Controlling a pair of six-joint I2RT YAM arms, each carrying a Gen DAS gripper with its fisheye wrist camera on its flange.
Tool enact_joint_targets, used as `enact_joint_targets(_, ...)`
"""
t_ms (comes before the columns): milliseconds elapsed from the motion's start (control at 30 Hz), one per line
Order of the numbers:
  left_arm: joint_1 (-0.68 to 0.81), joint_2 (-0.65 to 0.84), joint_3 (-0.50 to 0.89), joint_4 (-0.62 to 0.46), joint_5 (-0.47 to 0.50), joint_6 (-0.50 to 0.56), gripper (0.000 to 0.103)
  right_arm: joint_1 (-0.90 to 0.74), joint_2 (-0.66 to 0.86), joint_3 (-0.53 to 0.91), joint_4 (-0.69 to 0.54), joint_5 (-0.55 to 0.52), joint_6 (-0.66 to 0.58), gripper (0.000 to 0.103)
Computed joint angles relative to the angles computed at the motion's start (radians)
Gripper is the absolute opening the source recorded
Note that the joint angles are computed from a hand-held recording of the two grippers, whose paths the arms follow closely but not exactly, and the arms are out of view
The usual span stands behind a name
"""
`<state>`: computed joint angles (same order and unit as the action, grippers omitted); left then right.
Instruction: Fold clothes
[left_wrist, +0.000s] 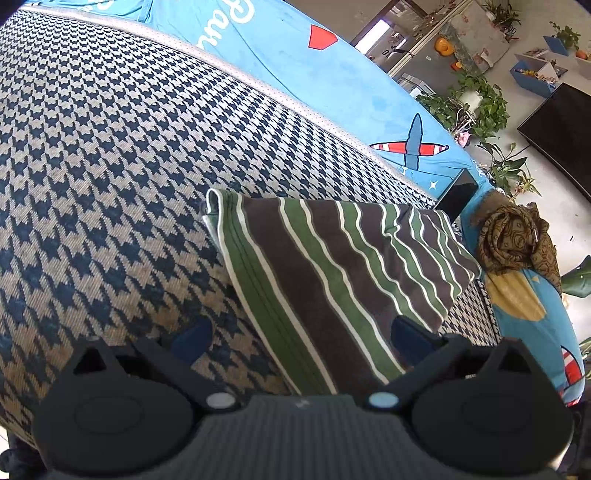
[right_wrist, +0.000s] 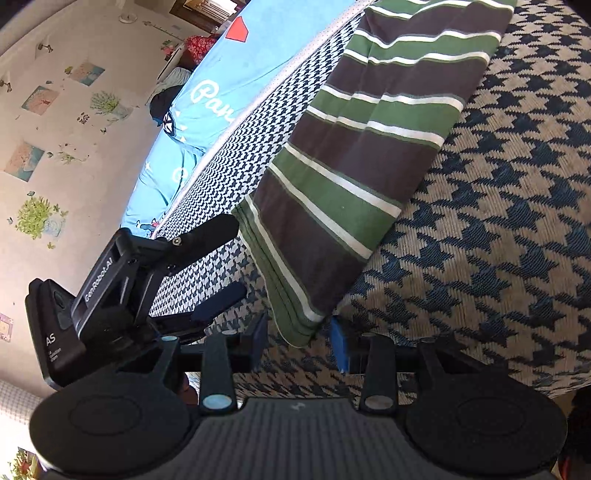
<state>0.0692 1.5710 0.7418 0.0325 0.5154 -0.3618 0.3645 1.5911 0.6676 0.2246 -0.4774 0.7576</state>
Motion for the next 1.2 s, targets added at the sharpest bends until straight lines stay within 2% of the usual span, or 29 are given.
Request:
enact_joint_targets(100,0.008,0.004,-0.004,0.010,0.020,-0.016,0.103,0.018,0.020,-0.026,0.090,0.034,0.085,0.036)
enact_joint_targets(200,0.011,0.014,-0.005,0.027,0.032,-0.037,0.103,0.040,0.031,-0.031,0.125,0.075,0.122,0.036)
enact_joint_targets(300,0.011,0.025,-0.004,0.040,0.050,-0.048,0.103,0.051,0.040,-0.017,0.113,0.107,0.128,0.025)
enact_joint_targets(367,0.012,0.040,0.001,0.051,0.078,-0.067,0.103,0.056,0.047,-0.005,0.102,0.126,0.132,0.013)
enact_joint_targets(433,0.005,0.049,0.004,0.059,0.078,-0.082,0.103,0.059,0.052,0.003,0.093,0.139,0.136,0.009)
enact_joint_targets(567,0.003,0.066,0.008,0.082,0.092,-0.119,0.103,0.039,0.038,0.001,0.103,0.109,0.151,0.009)
enact_joint_targets(700,0.021,0.087,-0.001,0.128,0.128,-0.183,0.103,-0.004,0.032,-0.018,0.185,0.036,0.229,0.009)
enact_joint_targets(1000,0.021,0.203,0.048,0.258,0.184,-0.341,0.103,-0.052,0.026,-0.020,0.275,-0.038,0.311,0.009)
enact_joint_targets(1200,-0.028,0.288,0.150,0.265,0.130,-0.390,0.103,-0.069,0.038,-0.025,0.300,-0.064,0.326,0.009)
